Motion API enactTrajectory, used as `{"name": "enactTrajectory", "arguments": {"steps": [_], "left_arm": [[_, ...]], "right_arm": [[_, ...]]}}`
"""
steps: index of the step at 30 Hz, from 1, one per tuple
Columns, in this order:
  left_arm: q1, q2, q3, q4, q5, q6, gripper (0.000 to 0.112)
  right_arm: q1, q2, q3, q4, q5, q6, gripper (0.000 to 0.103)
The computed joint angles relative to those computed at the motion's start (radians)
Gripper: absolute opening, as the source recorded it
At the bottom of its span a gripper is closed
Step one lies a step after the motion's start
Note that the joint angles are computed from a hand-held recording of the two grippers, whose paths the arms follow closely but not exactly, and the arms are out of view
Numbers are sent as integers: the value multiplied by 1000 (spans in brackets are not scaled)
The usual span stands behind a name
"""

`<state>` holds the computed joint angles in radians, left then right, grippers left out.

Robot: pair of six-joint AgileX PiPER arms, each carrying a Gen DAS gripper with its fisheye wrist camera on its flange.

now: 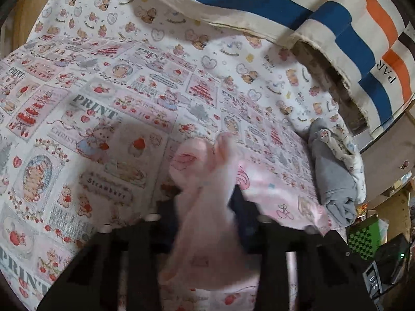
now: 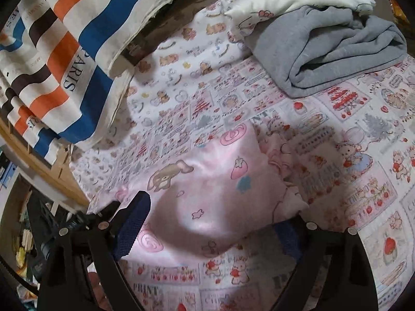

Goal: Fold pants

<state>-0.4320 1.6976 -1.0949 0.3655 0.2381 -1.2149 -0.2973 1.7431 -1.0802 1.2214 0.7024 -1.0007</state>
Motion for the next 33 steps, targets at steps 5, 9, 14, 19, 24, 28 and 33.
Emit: {"name": "enactTrajectory", "arguments": {"steps": [5,9,14,19,24,28,33], "left_arm": [[-47,-7,-23,200,58,-117,11],[-124,-74,-13,468,168,-269,9],[-233,-195,46,554,342,-245,9],[-311,-298,169,601,407,-316,11],[-386,-291,241,679,493,-459,11],[-410,-292,276,726,490,-496,17],[-442,-298,322,796,486,-614,58]], "right_arm": [[52,-4,-7,-65,-79,-6,29],[33,-66,44,15,-52,-181,17],[2,-239,169,9,49,-318,16],[10,-446,359,31,-1,-389,16],[104,-539,537,125,-210,-442,16],[160,-533,564,151,-343,-478,30],[120,-549,584,272,-395,-597,78]]}}
